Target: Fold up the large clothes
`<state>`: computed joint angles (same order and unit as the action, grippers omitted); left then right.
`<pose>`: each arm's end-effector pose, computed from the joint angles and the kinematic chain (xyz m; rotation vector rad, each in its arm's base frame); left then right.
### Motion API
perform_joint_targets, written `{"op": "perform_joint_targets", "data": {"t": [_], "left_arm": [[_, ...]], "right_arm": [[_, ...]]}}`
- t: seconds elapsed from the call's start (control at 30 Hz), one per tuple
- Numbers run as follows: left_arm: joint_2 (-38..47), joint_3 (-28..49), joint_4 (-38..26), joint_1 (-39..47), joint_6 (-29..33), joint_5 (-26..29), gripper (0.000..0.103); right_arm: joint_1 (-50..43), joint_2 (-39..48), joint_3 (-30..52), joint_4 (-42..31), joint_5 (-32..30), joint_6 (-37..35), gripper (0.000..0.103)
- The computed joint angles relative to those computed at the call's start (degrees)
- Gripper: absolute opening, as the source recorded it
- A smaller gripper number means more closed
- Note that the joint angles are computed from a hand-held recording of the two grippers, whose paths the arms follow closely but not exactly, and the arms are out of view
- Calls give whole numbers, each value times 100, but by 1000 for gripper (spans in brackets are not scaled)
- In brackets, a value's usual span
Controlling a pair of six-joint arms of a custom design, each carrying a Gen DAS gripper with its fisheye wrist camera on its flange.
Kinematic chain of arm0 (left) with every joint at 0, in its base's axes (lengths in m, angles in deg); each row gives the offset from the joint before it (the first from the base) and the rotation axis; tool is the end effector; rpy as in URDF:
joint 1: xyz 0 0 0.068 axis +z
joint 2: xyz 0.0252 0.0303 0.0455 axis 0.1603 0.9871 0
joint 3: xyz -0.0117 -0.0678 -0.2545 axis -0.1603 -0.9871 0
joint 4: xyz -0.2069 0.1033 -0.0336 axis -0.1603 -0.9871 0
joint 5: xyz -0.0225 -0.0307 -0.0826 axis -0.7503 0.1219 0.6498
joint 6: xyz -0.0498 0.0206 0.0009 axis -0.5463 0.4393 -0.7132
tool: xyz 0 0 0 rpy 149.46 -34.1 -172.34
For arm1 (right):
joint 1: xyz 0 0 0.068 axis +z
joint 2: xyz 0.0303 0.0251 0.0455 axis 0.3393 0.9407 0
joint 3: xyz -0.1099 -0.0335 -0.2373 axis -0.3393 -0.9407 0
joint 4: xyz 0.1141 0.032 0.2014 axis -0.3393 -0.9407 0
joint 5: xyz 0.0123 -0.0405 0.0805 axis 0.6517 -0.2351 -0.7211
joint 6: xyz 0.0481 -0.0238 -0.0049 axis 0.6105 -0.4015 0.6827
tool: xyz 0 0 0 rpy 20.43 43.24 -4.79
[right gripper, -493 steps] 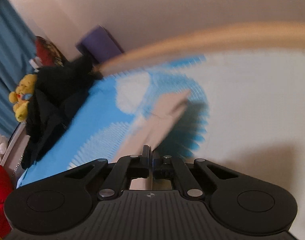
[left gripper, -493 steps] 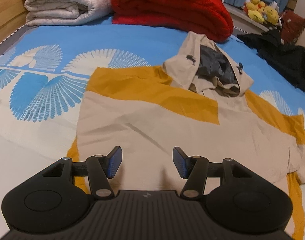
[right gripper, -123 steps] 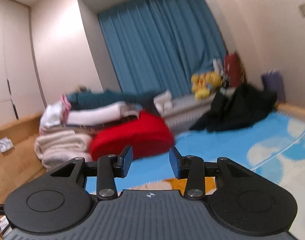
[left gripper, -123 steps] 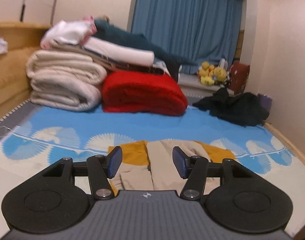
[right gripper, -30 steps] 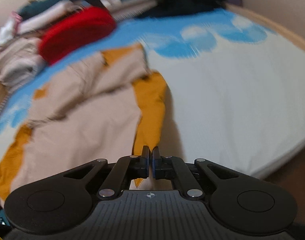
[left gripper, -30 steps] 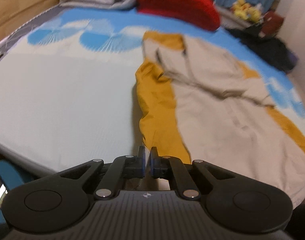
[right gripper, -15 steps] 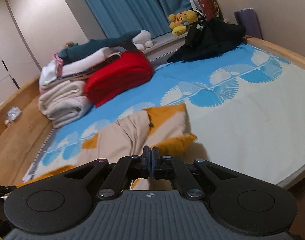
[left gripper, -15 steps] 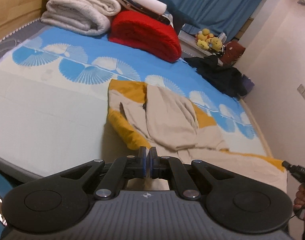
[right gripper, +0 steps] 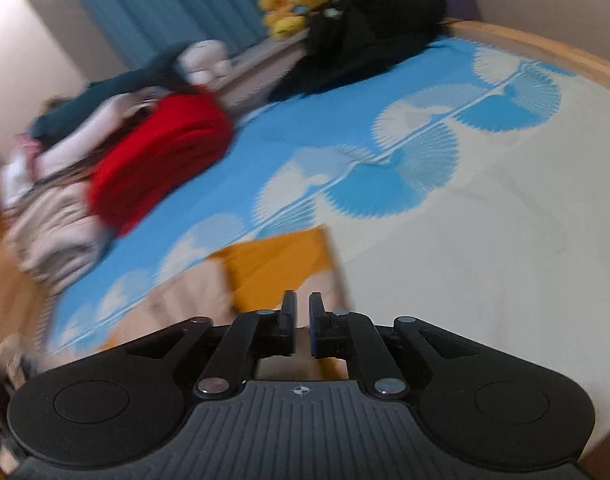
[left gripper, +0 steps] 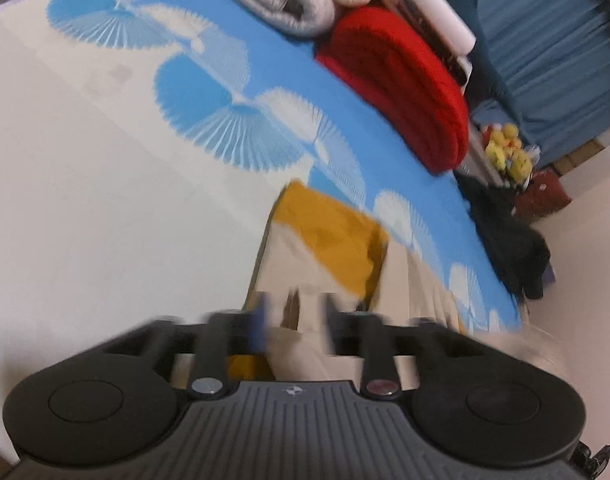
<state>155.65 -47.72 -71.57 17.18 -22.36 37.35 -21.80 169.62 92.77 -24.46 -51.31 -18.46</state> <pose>0.2070 0.0184 0.2119 -0.7840 2.2690 -0.5965 0.2698 -0.2083 0.2305 0.4326 2.2660 0.5126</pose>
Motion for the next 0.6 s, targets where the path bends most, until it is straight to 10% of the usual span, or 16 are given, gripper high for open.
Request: {"op": "perform_joint_targets", "data": {"t": [0.2, 0.6], "left_arm": [[28, -403, 350, -99, 20, -384, 56], [1325, -263, 883, -1096, 372, -1506, 60]], "right_arm": [[104, 392, -573, 1467, 128, 707, 25], [742, 1011, -808, 1432, 876, -359, 44]]}}
